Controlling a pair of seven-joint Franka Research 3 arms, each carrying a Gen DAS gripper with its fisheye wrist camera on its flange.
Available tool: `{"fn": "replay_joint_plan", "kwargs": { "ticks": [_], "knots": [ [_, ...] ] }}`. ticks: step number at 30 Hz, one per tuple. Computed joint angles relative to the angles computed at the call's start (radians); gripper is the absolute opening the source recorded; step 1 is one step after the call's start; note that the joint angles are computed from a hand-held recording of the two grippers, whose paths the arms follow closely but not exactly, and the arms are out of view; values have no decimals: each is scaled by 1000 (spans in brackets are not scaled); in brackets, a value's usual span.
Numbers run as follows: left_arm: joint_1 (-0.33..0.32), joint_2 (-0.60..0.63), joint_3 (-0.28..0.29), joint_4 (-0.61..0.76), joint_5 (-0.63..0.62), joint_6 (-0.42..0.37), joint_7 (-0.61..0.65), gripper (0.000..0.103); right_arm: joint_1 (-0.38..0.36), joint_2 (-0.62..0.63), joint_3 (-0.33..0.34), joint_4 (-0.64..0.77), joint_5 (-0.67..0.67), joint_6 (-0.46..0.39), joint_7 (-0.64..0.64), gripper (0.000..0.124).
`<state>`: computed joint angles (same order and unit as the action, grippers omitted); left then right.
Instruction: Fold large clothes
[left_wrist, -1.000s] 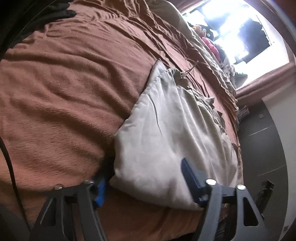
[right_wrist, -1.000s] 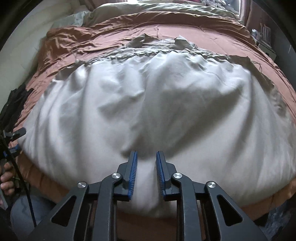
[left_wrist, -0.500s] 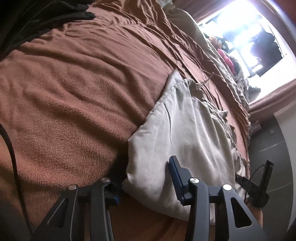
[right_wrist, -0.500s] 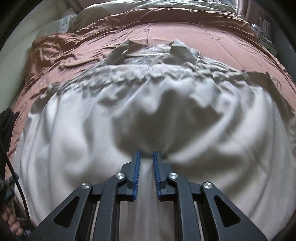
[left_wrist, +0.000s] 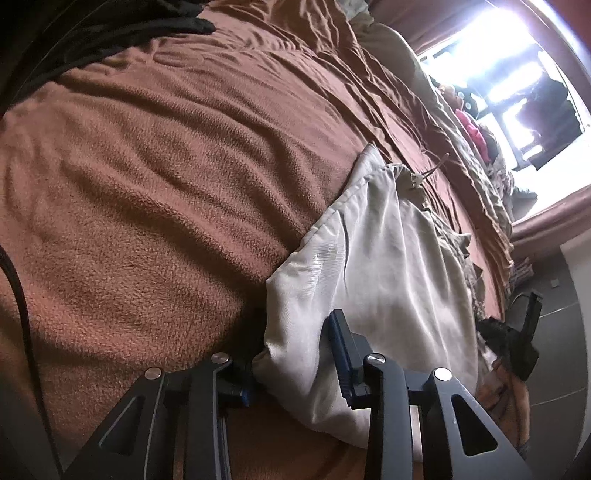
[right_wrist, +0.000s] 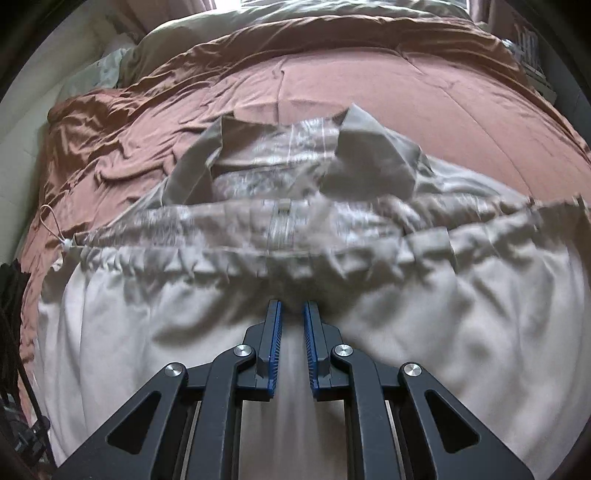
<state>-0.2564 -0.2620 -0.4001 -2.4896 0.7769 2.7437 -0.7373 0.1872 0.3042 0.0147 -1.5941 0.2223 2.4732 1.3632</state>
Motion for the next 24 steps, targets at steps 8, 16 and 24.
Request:
{"fn": "replay_joint_plan", "kwargs": {
  "ticks": [8,16,24],
  "knots": [
    [8,-57,-8,-26,-6,24,-26,19,-59,-97,31,-88,184,18,-146,9],
    [30,-82,-62,118,81,-61,46,16,-77,-286,-1,-276,367,-44,-281,9],
    [39,-28,-69,269,232,-43,26,13,-69,-477,-56,-496,483,-112,-419,9]
  ]
}}
